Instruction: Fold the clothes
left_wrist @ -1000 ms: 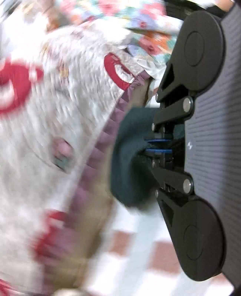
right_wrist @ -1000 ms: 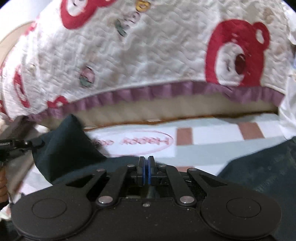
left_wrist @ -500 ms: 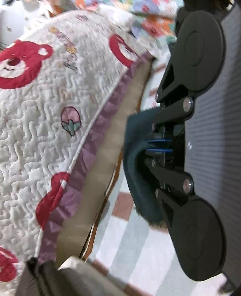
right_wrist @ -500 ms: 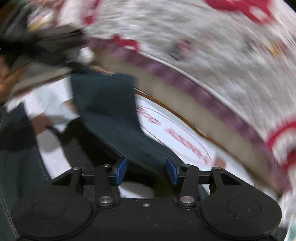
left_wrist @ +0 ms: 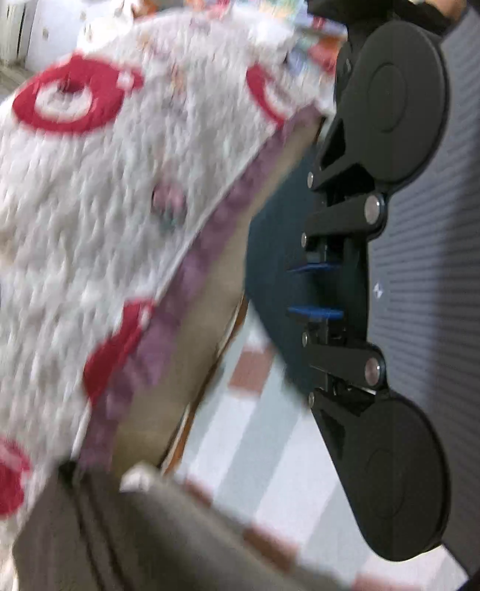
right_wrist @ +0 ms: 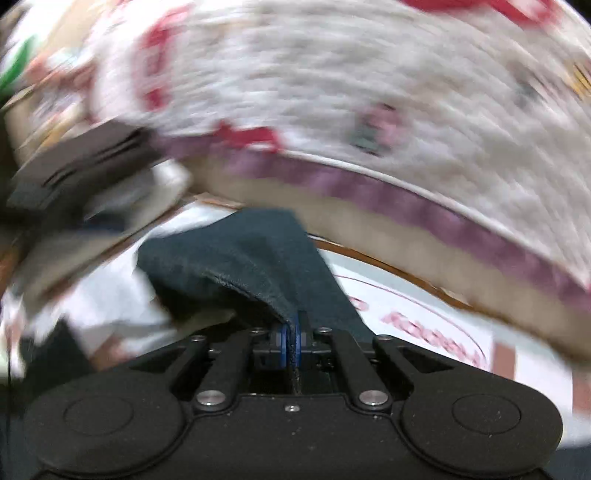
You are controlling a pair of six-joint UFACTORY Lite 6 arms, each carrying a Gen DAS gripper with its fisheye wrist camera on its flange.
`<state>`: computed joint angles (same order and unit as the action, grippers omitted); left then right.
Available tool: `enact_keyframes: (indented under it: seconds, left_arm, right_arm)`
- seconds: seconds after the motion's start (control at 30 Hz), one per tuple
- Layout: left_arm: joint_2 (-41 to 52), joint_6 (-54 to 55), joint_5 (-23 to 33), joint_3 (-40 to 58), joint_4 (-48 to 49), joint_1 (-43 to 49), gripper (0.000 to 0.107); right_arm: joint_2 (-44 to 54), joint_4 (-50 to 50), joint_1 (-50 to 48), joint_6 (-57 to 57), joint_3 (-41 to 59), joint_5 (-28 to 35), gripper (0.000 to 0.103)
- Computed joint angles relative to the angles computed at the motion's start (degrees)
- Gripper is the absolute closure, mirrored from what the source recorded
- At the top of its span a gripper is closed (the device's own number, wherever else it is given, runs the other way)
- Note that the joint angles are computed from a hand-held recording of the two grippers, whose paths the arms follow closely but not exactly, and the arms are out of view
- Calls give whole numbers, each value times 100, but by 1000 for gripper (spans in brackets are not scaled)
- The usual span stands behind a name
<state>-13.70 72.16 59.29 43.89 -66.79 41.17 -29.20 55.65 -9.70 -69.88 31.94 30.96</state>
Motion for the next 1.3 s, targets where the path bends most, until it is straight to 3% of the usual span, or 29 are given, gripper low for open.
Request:
enact_keyframes:
  seconds: [0.1, 0.2, 0.37, 0.57, 0.6, 0.7, 0.77, 0.8, 0.83, 0.87, 0.9, 0.97, 1.03, 1.1, 1.17, 1.2, 1.3]
  left_arm:
    - [320, -103, -699, 68, 428, -168, 80]
    - [943, -468, -639, 136, 604, -299, 79]
    - [1100, -90, -356, -135, 419, -680, 69]
    - [546, 721, -554, -725, 293, -1156, 56]
    - [374, 984, -763, -881, 253, -1342, 54]
    - [-379, 1807, -2262, -1545, -195, -2403, 46]
    - [-484, 2426, -2981, -1741, -810, -2982, 46]
    - [-474, 2826, -3274, -1800, -1226, -3238, 50]
    - [-445, 3355, -3558, -1855, -1770, -3496, 85]
    - [-424, 3854, -3905, -1888, -2328, -3811, 103]
    - [-525, 4212, -4151, -1877, -2646, -3941, 102]
    - [-1159, 4207, -3940, -1846, -2562, -3483, 102]
    - [-1578, 3246, -3103, -1411, -1927, -2294, 102]
    - [-1606, 2472, -2441, -857, -1698, -1095, 102]
    - [-1246, 2546, -1632, -507, -1596, -23, 102]
    - [-1096, 2642, -1512, -469, -1596, 253, 102]
    - [-852, 2644, -1783, -651, -1308, 426, 102]
  right_arm:
    - [1178, 35, -895, 436, 668, 489, 99]
    - [1810, 73, -1388, 595, 777, 487, 99]
    - [1818, 427, -1705, 76, 343, 326, 99]
    - [1896, 511, -1925, -231, 394, 510, 98]
    - [1929, 533, -1938, -255, 418, 526, 98]
    - [1980, 620, -1954, -425, 434, 537, 97]
    - [1995, 681, -1941, -591, 428, 541, 97]
    - [1971, 669, -1963, -657, 414, 585, 97]
    - [1945, 639, -1982, -704, 407, 635, 96]
    - [1932, 601, -2027, -764, 426, 746, 95]
    - [1936, 545, -2170, -859, 507, 1026, 88]
    - [1954, 449, -2684, -1134, 756, 1862, 82]
    - [1919, 516, -3521, -1426, 960, 2659, 54]
    - [2003, 594, -4308, -1508, 1205, 3212, 43]
    - [2427, 527, -4834, -1098, 1479, 2893, 39]
    - [2656, 478, -4997, -964, 1581, 2584, 39]
    - [3187, 401, -5492, -822, 1759, 1963, 39]
